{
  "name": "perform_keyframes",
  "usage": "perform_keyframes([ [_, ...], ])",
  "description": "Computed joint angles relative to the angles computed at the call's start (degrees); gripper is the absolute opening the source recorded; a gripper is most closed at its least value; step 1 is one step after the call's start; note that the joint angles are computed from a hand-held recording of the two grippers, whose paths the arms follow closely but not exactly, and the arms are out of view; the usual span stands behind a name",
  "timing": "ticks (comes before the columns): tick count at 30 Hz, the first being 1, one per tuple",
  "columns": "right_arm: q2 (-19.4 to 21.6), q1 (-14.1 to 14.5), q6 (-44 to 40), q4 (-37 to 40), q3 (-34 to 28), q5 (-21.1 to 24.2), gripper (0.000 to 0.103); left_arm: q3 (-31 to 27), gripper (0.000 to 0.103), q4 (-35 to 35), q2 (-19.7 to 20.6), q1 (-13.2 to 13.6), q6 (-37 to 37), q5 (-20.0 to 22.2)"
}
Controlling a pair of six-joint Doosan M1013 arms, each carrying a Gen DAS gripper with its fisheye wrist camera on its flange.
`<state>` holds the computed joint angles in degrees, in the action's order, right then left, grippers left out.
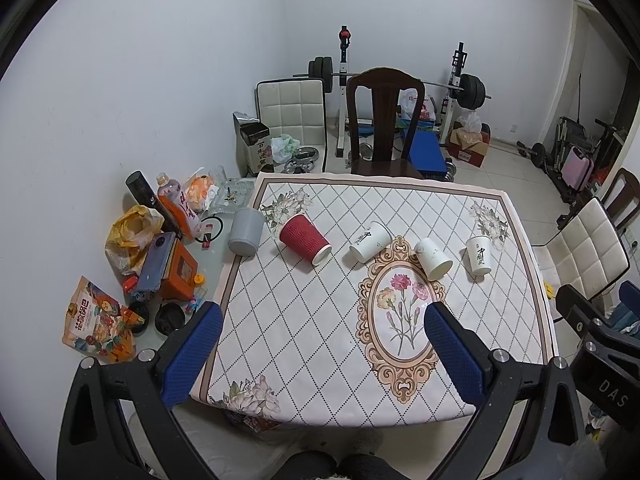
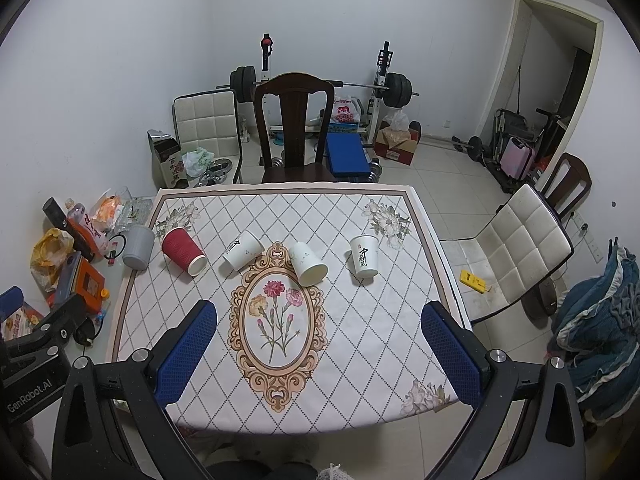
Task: Flip cup upright
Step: 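Reach the left gripper to the grey cup lying on its side and grasp it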
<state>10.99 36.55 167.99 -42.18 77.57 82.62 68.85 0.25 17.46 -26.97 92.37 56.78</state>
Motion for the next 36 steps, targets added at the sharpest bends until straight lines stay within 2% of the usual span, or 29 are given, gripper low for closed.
perform_keyframes([
  [4,-0.3,-0.1,-0.3,0.6,0.4,-0.9,0.103,0.7,0.103,2.3,0.1,-0.6,-2.9,-0.7],
  [7,-0.4,-1.3,-0.9,2.3,1.6,-3.0,0.103,1.6,0.103,5.5,1.0,-1.0,-7.0,-0.8],
  [12,-0.2,-5.3,-4.6,9.4,4.6,-10.3,0.103,1.3,0.103,11.6,3.8,-1.1,-13.3,1.0],
  [14,1.0,-6.6,-6.9,11.8,4.8,-11.9,0.103,0.6,0.103,13.2,5.4,-0.8,-14.5,2.3],
  [21,8.0,-10.6,-14.7,20.0,1.8,-14.0,0.103,-3.6,0.103,13.8,11.8,1.1,-13.6,6.9],
  [25,13.3,-12.6,-17.4,23.9,-1.8,-13.0,0.103,-8.1,0.103,13.1,16.7,2.2,-11.2,10.9],
  [29,18.4,-14.4,-19.7,28.0,-5.8,-11.5,0.103,-14.1,0.103,12.1,22.0,3.4,-9.3,15.0],
  [36,26.8,-16.8,-24.2,34.2,-14.2,-6.6,0.103,-28.6,0.103,10.9,32.4,5.2,-7.0,21.7],
])
